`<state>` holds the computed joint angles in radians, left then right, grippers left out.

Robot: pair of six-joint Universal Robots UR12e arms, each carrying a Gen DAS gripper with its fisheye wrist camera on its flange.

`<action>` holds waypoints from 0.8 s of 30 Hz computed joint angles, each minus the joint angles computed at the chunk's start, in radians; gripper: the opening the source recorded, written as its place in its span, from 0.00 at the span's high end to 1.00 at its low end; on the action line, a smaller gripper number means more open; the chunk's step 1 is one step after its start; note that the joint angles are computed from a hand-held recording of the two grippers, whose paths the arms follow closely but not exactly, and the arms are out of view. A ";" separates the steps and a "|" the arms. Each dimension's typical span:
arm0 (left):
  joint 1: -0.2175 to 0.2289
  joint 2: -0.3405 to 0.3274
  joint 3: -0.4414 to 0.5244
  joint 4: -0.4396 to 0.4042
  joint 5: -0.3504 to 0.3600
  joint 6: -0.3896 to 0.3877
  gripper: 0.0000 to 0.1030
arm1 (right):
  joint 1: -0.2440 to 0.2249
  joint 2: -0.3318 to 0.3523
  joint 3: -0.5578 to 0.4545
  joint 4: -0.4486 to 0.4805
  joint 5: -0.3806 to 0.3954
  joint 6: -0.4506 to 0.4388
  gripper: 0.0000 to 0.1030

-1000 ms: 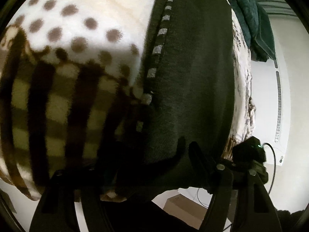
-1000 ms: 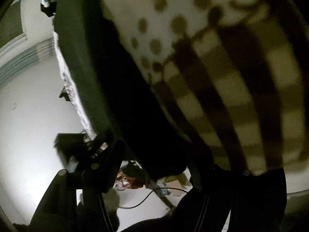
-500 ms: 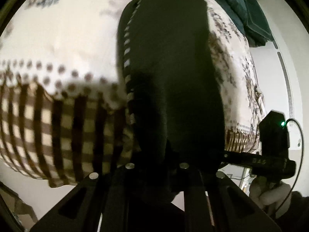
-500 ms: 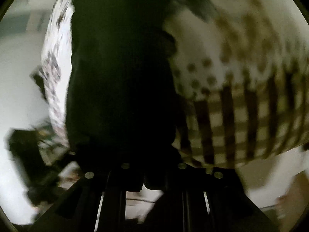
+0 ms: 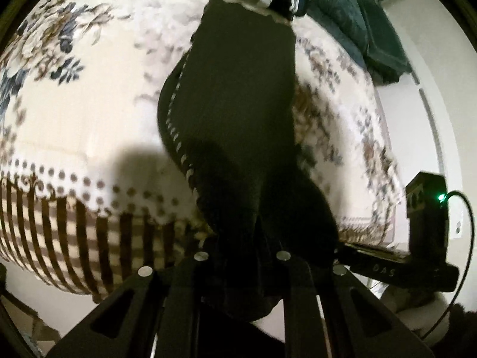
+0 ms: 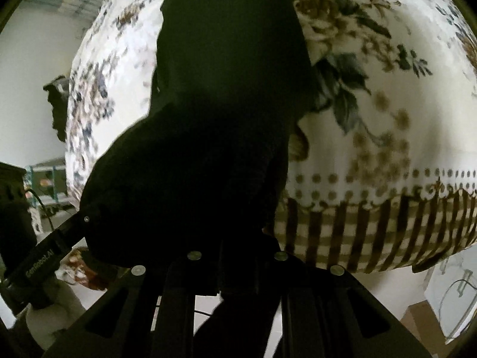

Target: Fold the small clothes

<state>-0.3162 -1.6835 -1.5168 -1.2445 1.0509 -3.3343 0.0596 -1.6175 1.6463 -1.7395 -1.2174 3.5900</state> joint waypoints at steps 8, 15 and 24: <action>0.008 -0.117 0.159 0.141 -0.061 -0.074 0.90 | -0.065 0.071 -0.114 -0.109 0.059 0.036 0.85; 0.017 -0.334 0.419 0.265 -0.087 -0.134 0.90 | -0.140 0.248 -0.270 -0.350 0.147 0.197 0.85; 0.017 -0.707 0.968 0.021 -0.078 -0.135 0.79 | -0.193 0.566 -0.631 -0.300 0.166 0.187 0.84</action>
